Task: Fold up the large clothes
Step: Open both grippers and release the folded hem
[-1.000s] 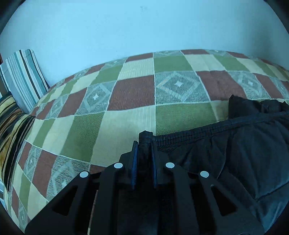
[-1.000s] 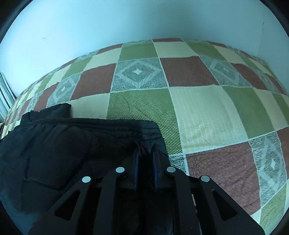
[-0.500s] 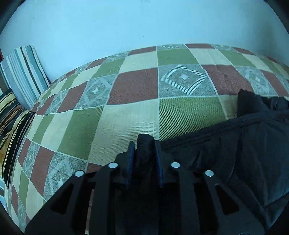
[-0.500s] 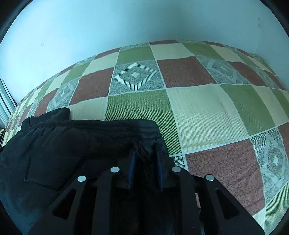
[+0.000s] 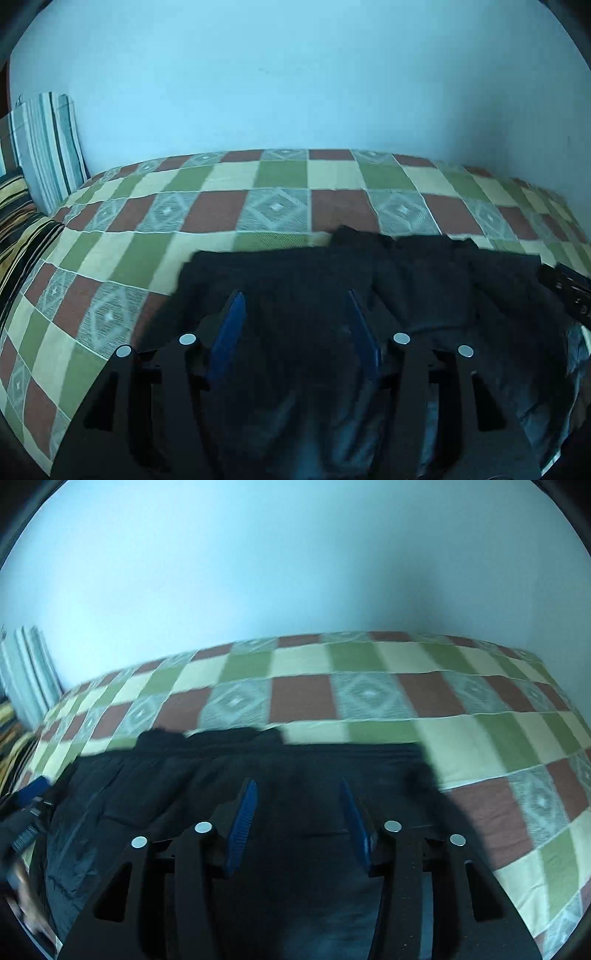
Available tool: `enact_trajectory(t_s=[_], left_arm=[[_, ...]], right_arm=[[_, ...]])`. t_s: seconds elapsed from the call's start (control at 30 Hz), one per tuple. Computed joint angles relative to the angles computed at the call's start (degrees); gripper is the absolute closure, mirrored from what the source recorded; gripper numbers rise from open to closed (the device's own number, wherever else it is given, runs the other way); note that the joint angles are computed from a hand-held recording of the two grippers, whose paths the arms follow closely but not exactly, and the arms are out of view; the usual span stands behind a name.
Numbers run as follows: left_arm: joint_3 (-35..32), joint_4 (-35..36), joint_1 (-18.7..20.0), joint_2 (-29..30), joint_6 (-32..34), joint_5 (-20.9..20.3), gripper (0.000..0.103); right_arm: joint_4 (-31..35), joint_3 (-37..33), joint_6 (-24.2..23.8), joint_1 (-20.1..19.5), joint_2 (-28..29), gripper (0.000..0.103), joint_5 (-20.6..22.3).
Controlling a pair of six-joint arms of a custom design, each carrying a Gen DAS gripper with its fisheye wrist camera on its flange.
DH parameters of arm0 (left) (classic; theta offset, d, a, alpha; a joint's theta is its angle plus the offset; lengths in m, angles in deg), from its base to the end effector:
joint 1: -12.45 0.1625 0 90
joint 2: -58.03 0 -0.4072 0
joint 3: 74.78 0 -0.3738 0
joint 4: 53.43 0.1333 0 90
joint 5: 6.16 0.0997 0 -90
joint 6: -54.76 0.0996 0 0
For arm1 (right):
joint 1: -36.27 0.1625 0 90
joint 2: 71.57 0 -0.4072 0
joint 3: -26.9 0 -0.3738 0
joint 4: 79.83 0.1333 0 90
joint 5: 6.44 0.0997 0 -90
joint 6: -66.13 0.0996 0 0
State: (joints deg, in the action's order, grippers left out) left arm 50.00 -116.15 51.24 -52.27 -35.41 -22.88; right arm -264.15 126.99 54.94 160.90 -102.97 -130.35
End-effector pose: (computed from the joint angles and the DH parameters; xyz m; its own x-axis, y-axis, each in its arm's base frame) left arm -0.0718 -0.3511 0.3632 -0.5824 -0.4692 -0.6639 0.3152 0.6224 -0.7164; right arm 0.4101 -0.4570 -0.0050 -0.7050 -0.4118 0.5774 -0.6618 0.6748 -0.3267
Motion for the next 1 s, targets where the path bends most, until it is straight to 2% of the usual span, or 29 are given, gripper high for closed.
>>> enact_trajectory(t_s=[0.07,0.13,0.2,0.27,0.37,0.5,0.8,1.0], left_arm=[[2.03,-8.64,2.4,2.6,4.83,-0.67,0.047],[2.59,-10.98,4.77,5.17,5.48,-0.91,0.047],[3.66,-14.26,6.62,5.66,8.25,-0.78,0.046],[5.04,-18.73,8.52,6.5,11.22,-0.15,0.044],[5.69,-20.6,10.04,8.3,12.21,1.12,0.044],[6.95,-24.97,11.14,9.14,15.23,1.83,0.044],[9.31,-33.8,12.13,9.12,21.36,1.9,0.044],[12.27,-46.5,12.65,7.97,30.17,1.06,0.044]], right_arm=[[0.38,-1.18,-0.37,0.39,2.37,0.055,-0.22],[0.7,-2.35,-1.17,0.36,4.63,0.054,-2.15],[2.5,-3.33,-0.9,-0.77,6.39,0.044,-2.99],[3.64,-3.77,0.32,-2.16,7.37,0.042,-2.71],[0.5,-4.38,-1.33,-2.21,9.38,0.042,-4.07],[-3.1,-4.72,-2.79,-2.07,11.34,0.042,-5.46],[-4.46,-4.98,-3.48,-2.13,11.96,0.042,-5.76],[-5.43,-4.74,-3.94,-2.02,12.08,0.042,-5.96]])
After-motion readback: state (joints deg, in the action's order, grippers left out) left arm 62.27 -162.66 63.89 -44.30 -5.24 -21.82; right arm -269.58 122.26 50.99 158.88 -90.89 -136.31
